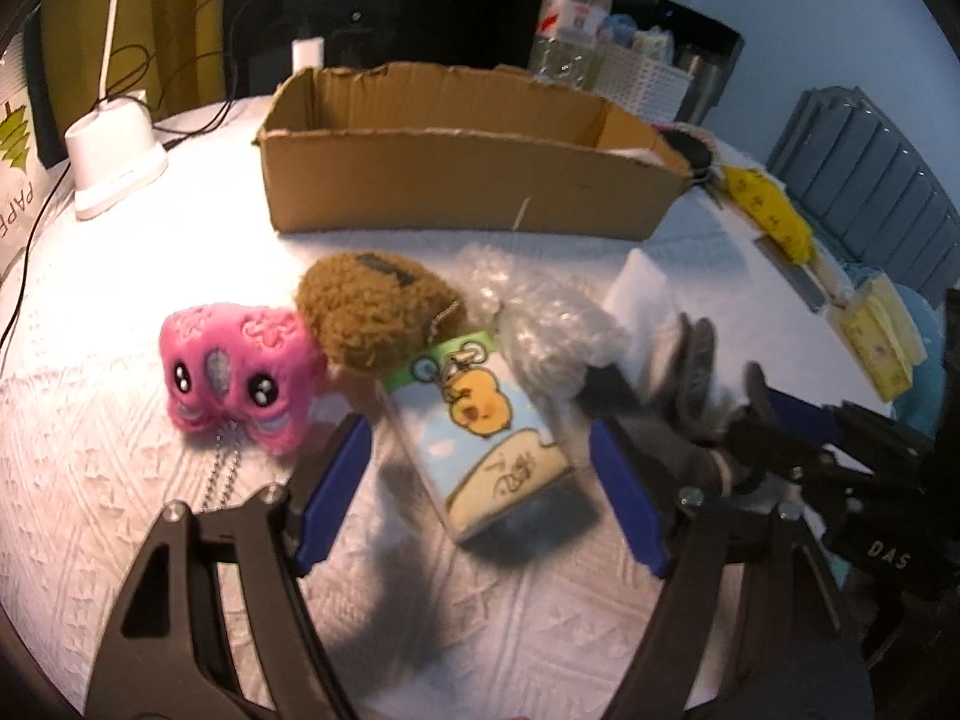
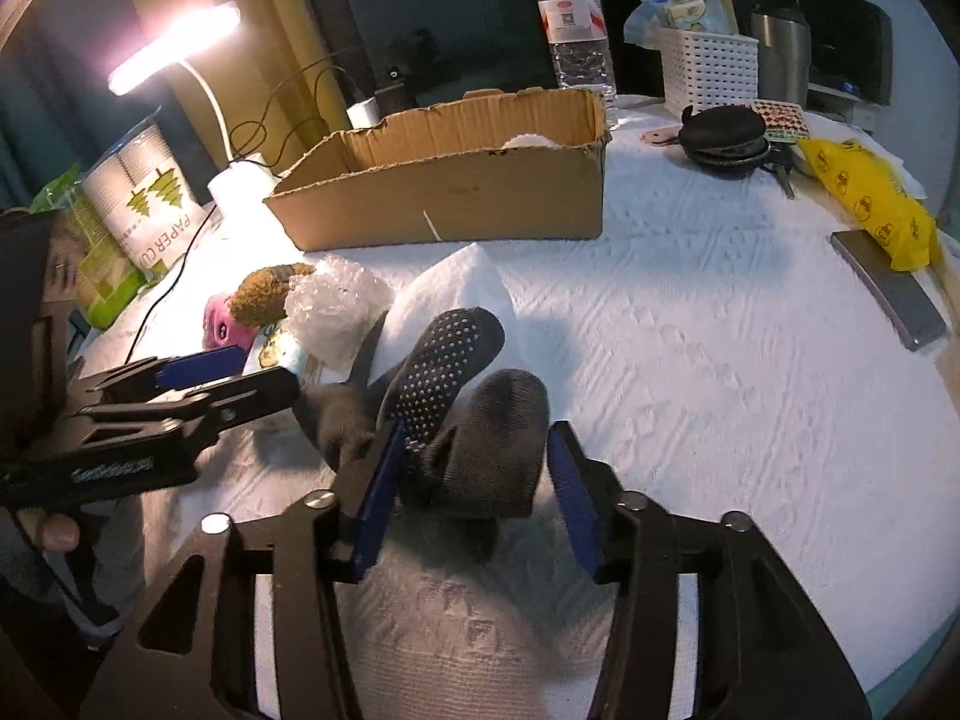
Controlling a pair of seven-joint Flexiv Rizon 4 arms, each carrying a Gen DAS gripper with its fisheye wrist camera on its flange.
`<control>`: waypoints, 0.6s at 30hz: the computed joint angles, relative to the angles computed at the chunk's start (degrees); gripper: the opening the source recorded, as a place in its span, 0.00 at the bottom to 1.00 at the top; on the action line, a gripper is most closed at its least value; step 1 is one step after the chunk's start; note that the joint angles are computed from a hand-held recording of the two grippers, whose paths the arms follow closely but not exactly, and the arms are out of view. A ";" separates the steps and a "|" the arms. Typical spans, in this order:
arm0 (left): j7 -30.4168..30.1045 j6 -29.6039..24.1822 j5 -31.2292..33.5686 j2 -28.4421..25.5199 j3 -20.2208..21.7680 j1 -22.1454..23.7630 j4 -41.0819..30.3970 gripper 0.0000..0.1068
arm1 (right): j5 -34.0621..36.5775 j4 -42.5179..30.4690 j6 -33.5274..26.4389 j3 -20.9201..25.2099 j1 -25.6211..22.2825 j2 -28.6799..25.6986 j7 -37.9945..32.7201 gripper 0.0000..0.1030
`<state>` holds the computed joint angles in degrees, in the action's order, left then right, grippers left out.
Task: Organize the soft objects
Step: 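Grasp the gray sock with the right gripper while the left gripper grasps the cartoon tissue pack, then carry the sock and tissue pack into the box while both grippers open to release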
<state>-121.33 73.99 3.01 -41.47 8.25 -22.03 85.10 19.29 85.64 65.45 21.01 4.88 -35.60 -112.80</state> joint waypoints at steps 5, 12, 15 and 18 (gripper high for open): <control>-1.09 -2.97 0.96 -0.71 1.06 -0.74 -1.67 0.72 | 1.55 0.21 0.41 1.26 -1.73 0.29 -2.77 0.12; 0.08 -3.60 2.13 -1.08 -0.30 -0.39 -2.80 0.56 | 4.54 -0.15 0.90 2.33 -3.73 1.17 -5.71 0.09; 0.84 -2.91 2.47 -0.73 -0.63 -0.56 -2.72 0.53 | 5.92 -0.15 1.27 2.67 -4.47 1.77 -7.25 0.09; 0.92 -2.00 3.00 0.07 -0.24 -1.14 -2.30 0.52 | 7.21 -0.16 1.78 2.73 -4.83 2.49 -8.16 0.09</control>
<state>-120.41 72.00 6.02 -41.39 8.01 -23.16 82.79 26.50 85.48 67.24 23.74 0.05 -33.12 -120.96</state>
